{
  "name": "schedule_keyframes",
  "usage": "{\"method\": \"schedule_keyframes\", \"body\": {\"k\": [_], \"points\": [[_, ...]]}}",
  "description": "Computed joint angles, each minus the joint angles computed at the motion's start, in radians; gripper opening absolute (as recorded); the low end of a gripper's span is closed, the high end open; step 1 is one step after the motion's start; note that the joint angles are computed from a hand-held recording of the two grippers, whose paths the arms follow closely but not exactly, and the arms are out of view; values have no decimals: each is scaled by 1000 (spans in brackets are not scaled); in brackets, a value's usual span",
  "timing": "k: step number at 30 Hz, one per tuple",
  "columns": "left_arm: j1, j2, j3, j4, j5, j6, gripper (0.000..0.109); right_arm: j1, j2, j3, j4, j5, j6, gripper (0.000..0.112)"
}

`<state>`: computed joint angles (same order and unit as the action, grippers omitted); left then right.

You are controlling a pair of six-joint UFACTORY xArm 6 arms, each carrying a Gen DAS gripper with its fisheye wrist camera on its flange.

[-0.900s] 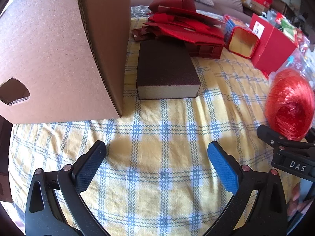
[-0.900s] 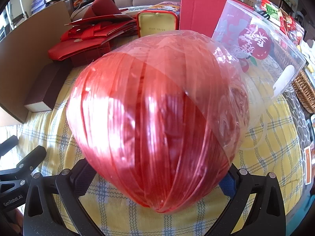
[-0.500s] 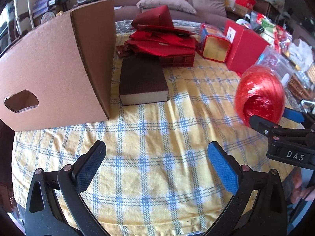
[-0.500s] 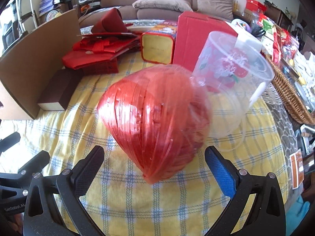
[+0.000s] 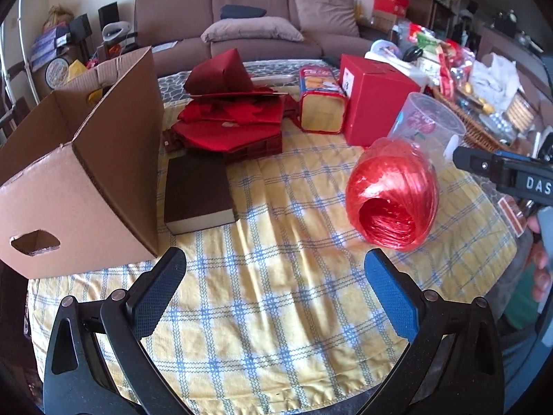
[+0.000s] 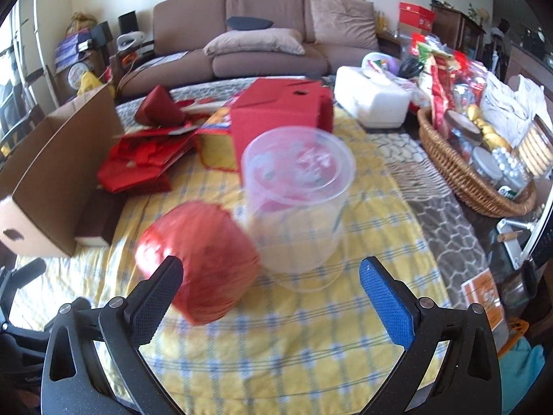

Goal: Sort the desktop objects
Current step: 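Move left tool toward red twine ball while right tool grasps clear plastic container, then close left tool on red twine ball while right tool holds container, then carry twine ball in left tool and container in right tool to cardboard box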

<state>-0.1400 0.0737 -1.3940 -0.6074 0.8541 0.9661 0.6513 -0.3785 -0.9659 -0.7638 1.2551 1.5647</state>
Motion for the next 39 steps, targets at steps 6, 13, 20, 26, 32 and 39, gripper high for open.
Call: {"method": "schedule_keyframes", "body": {"k": [6, 13, 20, 26, 32, 39], "points": [[-43, 1, -19, -38, 48, 60, 103, -101, -76, 67, -1, -81, -27, 103], [-66, 27, -62, -123, 206, 113, 103, -198, -59, 100, 15, -223, -63, 103], [-64, 66, -84, -184, 297, 95, 100, -265, -44, 123, 19, -309, -68, 103], [-98, 87, -75, -164, 269, 71, 83, -285, -26, 120, 14, -342, -73, 103], [-127, 103, -74, -195, 231, 68, 57, -296, -29, 133, 21, -376, -87, 95], [-119, 93, -75, -248, 271, 131, 24, -275, -96, 162, -36, -343, -34, 94]]}}
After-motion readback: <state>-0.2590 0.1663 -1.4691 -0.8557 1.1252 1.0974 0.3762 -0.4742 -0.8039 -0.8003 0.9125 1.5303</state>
